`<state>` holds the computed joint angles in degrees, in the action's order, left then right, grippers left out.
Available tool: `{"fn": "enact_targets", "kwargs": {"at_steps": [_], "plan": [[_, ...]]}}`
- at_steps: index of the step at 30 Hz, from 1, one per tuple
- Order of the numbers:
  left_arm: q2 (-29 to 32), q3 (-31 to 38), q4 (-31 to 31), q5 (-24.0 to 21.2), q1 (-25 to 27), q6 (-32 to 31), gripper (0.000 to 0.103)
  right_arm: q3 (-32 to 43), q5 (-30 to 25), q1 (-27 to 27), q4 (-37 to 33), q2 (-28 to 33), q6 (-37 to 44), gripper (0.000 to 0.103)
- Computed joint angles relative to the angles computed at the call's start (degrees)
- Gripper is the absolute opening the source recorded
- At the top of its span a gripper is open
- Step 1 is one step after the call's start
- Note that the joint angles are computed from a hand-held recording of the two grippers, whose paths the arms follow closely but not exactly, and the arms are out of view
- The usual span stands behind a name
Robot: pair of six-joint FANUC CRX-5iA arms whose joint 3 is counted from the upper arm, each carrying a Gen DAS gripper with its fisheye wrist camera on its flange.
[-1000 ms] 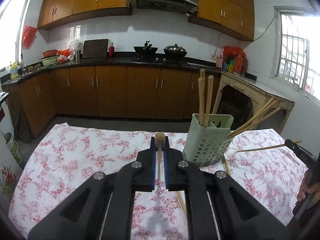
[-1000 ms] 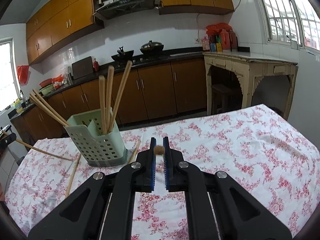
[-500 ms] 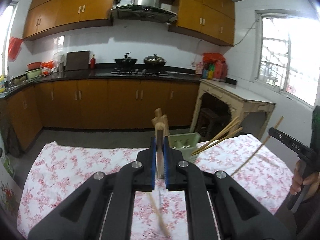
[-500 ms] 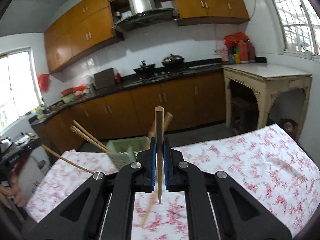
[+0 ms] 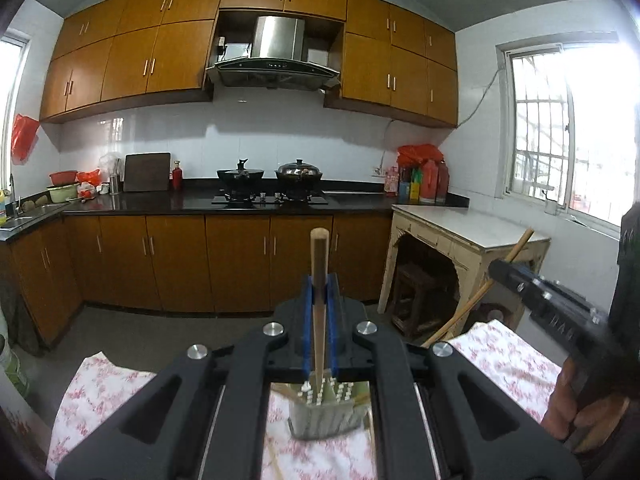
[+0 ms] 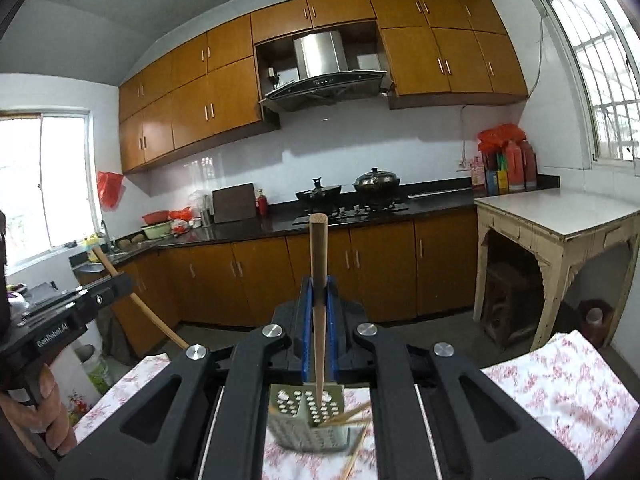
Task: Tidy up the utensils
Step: 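Raise both chopsticks upright and carry them over the green holder, then lower both chopsticks into the green holder and open both tools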
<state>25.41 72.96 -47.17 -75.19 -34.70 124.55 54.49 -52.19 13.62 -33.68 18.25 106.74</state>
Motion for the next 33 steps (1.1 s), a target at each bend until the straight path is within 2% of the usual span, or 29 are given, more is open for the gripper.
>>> {"fn": "enact_targets", "kwargs": {"at_steps": [2, 5, 21, 33], "plan": [[3.12, 4.41, -0.12, -1.47, 0.78, -1.11, 0.007, 1.58, -0.31, 1.17, 2.13, 1.77, -1.37, 0.007], [5.21, 6.36, 0.54, -1.96, 2.19, -0.5, 0.008, 3.29, -1.43, 2.1, 4.04, 3.92, -2.98, 0.007], [2.65, -4.07, 6.78, 1.81, 6.68, 3.95, 0.008, 9.39, -7.98, 3.58, 5.91, 10.39, -7.11, 0.007], [2.17, -6.1, 9.06, 1.49, 7.89, 4.37, 0.008, 13.73, -11.52, 3.91, 6.59, 13.54, -8.97, 0.008]]}}
